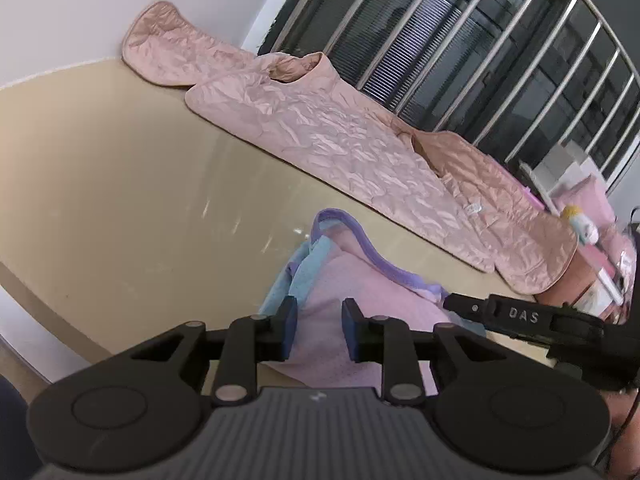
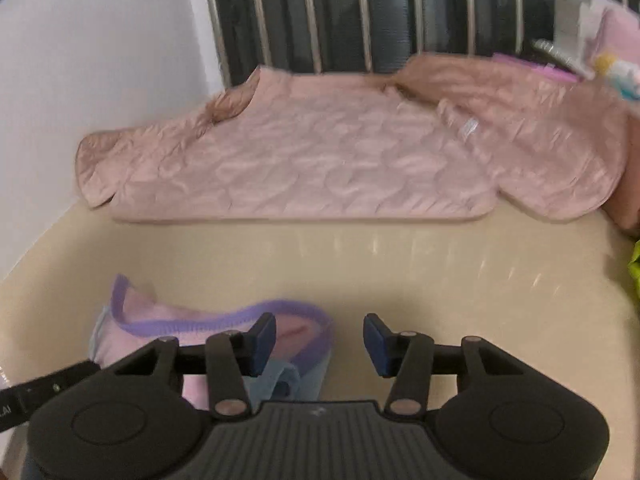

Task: Fold clothes
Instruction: 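Lift the folded bundle by its purple trim with both grippers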

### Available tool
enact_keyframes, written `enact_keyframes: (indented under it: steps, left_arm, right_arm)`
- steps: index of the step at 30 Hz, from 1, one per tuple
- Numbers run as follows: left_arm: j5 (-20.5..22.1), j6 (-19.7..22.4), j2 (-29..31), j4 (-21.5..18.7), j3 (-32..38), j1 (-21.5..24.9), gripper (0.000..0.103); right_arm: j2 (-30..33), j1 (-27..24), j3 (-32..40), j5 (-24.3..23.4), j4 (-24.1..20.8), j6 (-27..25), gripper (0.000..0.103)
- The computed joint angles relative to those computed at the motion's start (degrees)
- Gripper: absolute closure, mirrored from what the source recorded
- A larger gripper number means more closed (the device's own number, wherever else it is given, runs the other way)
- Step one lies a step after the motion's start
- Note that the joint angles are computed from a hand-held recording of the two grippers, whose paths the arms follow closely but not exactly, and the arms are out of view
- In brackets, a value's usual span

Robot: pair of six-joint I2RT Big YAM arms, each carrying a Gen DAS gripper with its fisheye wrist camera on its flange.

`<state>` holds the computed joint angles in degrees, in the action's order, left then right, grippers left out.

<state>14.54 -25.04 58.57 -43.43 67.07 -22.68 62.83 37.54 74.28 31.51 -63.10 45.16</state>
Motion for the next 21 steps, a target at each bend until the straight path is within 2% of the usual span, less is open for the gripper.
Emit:
enact_keyframes:
  steps: [2, 3, 5, 6, 7, 8, 9, 11, 13, 14, 15, 16, 17, 18, 21]
  left_arm:
    - [-0.03, 0.08, 0.28, -0.87, 0.62, -0.05, 0.076]
    - [0.12, 0.08, 0.43, -1.32, 0.97, 0.04, 0.071]
    - [1.78, -0.07, 0.84, -2.04, 1.78, 1.24, 0.062]
    - [2.87, 0.43, 1.25, -1.79, 2.29, 2.03, 0.061]
    - [4.51, 1.36, 1.95, -1.41, 2.9, 2.73, 0.06]
    - [6.16, 2.48, 2.9, -1.45, 3.79, 3.38, 0.054]
    - [7.61, 4.45, 4.77, -3.06, 5.69, 3.75, 0.051]
    - [8.67, 7.94, 7.8, -5.76, 8.59, 3.85, 0.051]
    - [10.29, 11.19, 10.17, -7.82, 10.72, 3.92, 0.056]
    - [11.22, 12.63, 11.01, -8.53, 11.38, 3.94, 0.074]
    - [11.69, 13.33, 11.2, -8.63, 11.42, 3.83, 0.081]
    - [11.61, 13.26, 10.88, -8.24, 11.11, 3.72, 0.083]
    - [11.5, 12.93, 10.4, -8.18, 10.87, 3.72, 0.088]
    - [11.74, 12.25, 9.75, -8.13, 10.62, 3.87, 0.09]
    - [12.97, 10.84, 7.36, -7.1, 9.77, 4.16, 0.093]
  right_arm:
    - [0.33, 0.14, 0.49, 0.9, -0.82, 0.14, 0.057]
    - [-0.21, 0.8, 0.47, 1.67, -0.58, -0.26, 0.056]
    - [-2.32, 2.01, -0.28, 0.49, 1.96, -3.64, 0.056]
    - [-3.41, 2.57, -0.83, -0.72, 3.12, -5.13, 0.057]
    - [-4.11, 3.04, -1.26, -2.31, 3.11, -5.48, 0.057]
    - [-4.75, 3.5, -1.67, -3.94, 2.99, -5.7, 0.057]
    - [-4.96, 3.59, -2.04, -4.43, 3.03, -5.07, 0.057]
    - [-5.16, 3.42, -2.73, -5.53, 3.56, -3.75, 0.058]
    - [-4.8, 3.24, -2.73, -6.52, 3.84, -2.95, 0.063]
    - [-4.46, 3.17, -2.83, -6.88, 3.98, -2.96, 0.069]
    - [-4.17, 3.31, -2.9, -7.01, 4.15, -2.67, 0.079]
    - [-4.07, 3.37, -3.22, -7.07, 4.65, -2.2, 0.084]
    - [-4.15, 3.8, -3.32, -6.27, 4.91, -1.83, 0.097]
    - [-4.24, 4.26, -3.38, -5.37, 5.11, -1.48, 0.1]
    - [-5.17, 5.8, -2.65, -2.22, 5.59, -1.95, 0.1]
